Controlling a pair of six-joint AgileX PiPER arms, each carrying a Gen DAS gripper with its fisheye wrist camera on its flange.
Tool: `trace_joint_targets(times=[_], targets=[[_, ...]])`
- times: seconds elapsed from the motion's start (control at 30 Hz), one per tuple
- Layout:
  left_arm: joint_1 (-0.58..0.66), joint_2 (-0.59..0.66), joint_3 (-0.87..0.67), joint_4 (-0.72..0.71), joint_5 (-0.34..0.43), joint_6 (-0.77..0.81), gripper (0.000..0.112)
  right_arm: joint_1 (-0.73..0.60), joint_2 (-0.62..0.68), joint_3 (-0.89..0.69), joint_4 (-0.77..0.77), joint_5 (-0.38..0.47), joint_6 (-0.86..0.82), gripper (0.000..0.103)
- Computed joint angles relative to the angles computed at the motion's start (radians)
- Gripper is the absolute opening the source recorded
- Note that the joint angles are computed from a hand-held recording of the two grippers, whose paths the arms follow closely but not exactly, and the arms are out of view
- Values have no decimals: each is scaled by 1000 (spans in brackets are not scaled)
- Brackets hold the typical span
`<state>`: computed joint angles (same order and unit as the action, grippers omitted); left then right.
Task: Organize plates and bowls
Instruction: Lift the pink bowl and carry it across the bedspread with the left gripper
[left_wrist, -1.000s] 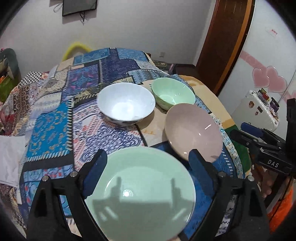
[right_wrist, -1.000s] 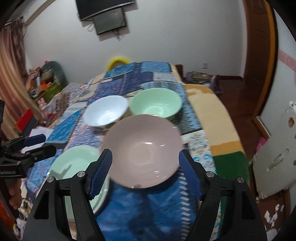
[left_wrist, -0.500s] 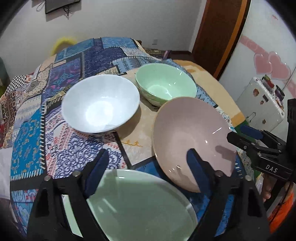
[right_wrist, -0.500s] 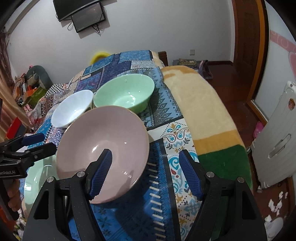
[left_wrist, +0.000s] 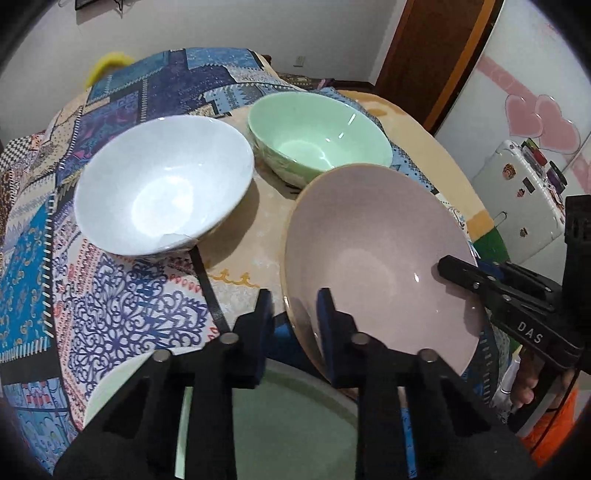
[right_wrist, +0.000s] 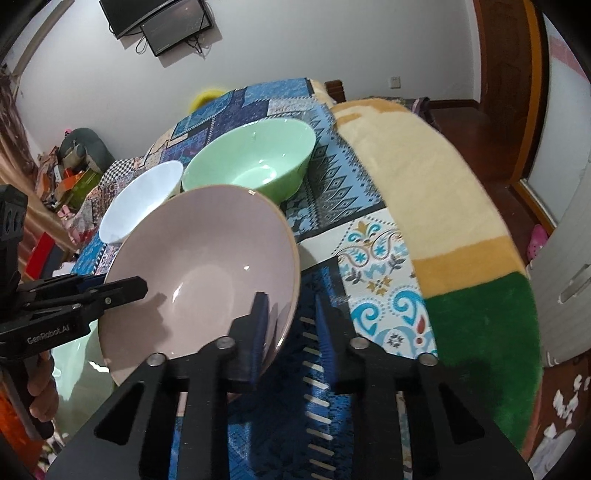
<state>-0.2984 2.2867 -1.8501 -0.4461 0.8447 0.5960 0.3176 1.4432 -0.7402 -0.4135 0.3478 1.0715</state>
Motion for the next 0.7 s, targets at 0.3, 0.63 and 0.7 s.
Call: trace_joint_targets(times=[0.3, 0.63, 0.7], targets=[[-5, 1, -15, 9, 18, -38, 12, 21, -3, -23, -22, 43, 37, 12], [7, -91, 85, -33, -2, 9, 12, 47, -49, -36, -36, 115, 74, 13], [12, -117, 114, -46, -9, 20, 12, 66, -61, -46, -50, 141, 92, 13]])
